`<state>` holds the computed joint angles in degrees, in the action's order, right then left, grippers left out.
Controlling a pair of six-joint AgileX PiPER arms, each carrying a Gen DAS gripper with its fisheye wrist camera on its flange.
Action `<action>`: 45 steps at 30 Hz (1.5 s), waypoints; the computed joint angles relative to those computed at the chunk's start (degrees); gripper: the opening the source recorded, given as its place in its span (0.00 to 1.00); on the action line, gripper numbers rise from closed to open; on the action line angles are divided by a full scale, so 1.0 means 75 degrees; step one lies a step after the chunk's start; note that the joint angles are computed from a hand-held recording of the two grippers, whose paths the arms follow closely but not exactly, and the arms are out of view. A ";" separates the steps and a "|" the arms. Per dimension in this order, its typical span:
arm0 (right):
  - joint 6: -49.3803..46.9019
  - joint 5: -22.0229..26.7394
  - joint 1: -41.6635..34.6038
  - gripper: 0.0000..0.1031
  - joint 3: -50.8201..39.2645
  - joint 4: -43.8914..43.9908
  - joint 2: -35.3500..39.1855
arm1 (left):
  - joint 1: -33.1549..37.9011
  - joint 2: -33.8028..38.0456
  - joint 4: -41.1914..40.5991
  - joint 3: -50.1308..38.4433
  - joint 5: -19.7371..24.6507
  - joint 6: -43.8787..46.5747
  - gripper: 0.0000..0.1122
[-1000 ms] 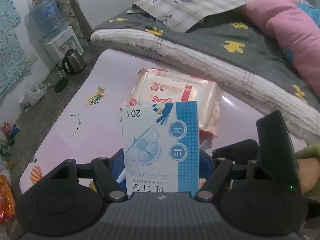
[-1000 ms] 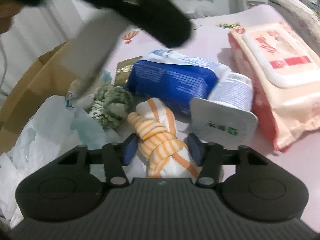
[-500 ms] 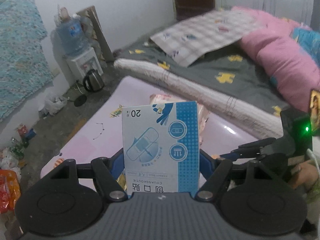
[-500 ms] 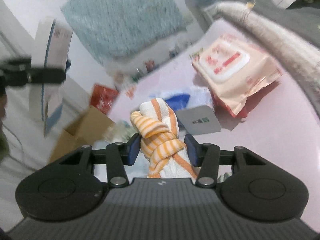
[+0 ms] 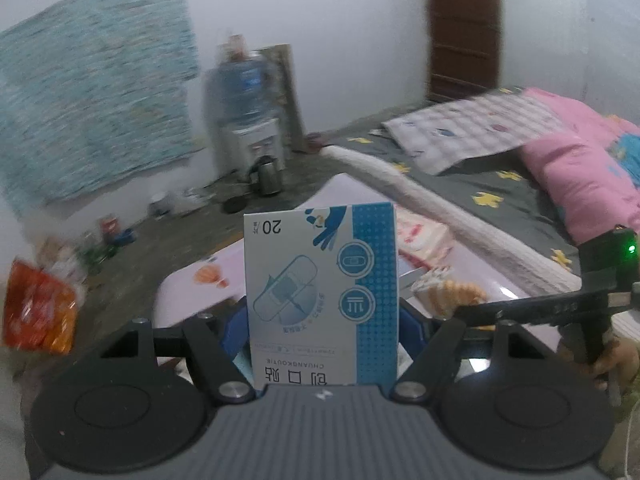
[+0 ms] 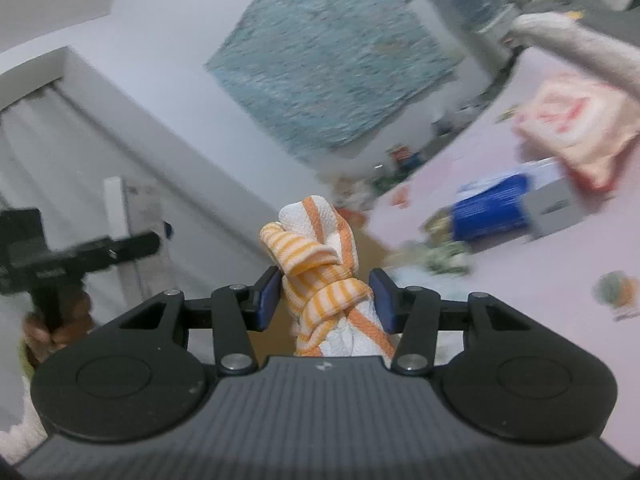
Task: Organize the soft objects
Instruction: 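Carry the bandage box and striped cloth with both tools over the box, then lower and release the bandage box from the left tool while the right tool releases the striped cloth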
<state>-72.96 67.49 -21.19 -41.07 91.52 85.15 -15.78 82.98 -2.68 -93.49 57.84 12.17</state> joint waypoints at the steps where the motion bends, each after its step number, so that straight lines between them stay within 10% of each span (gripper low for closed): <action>1: 0.0169 -0.0003 0.0223 0.46 0.0000 0.0045 -0.0122 | 0.0162 -0.0194 -0.0021 0.0221 -0.0021 -0.0008 0.66; 12: 0.2600 -0.1616 0.3665 0.46 -0.1860 -0.0499 0.0194 | 0.2405 -0.1237 -0.0563 0.2680 -0.0706 0.0614 0.66; 22: 0.6370 -0.3535 0.6019 0.46 -0.4533 -0.3157 0.1762 | 0.3391 0.0370 -0.0087 0.3024 -0.1419 0.0488 0.66; 32: 0.9646 -0.3878 0.7138 0.46 -0.7023 -0.5606 0.3979 | 0.3328 0.1938 0.1118 0.2408 -0.1188 -0.0355 0.66; 45: 1.0790 -0.3742 0.7312 0.48 -0.8077 -0.6392 0.5106 | 0.2971 0.2603 0.2627 0.2375 -0.1535 -0.1389 0.75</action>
<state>7.96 39.42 33.65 -101.64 43.58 123.44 6.50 102.50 17.02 -75.67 46.33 1.75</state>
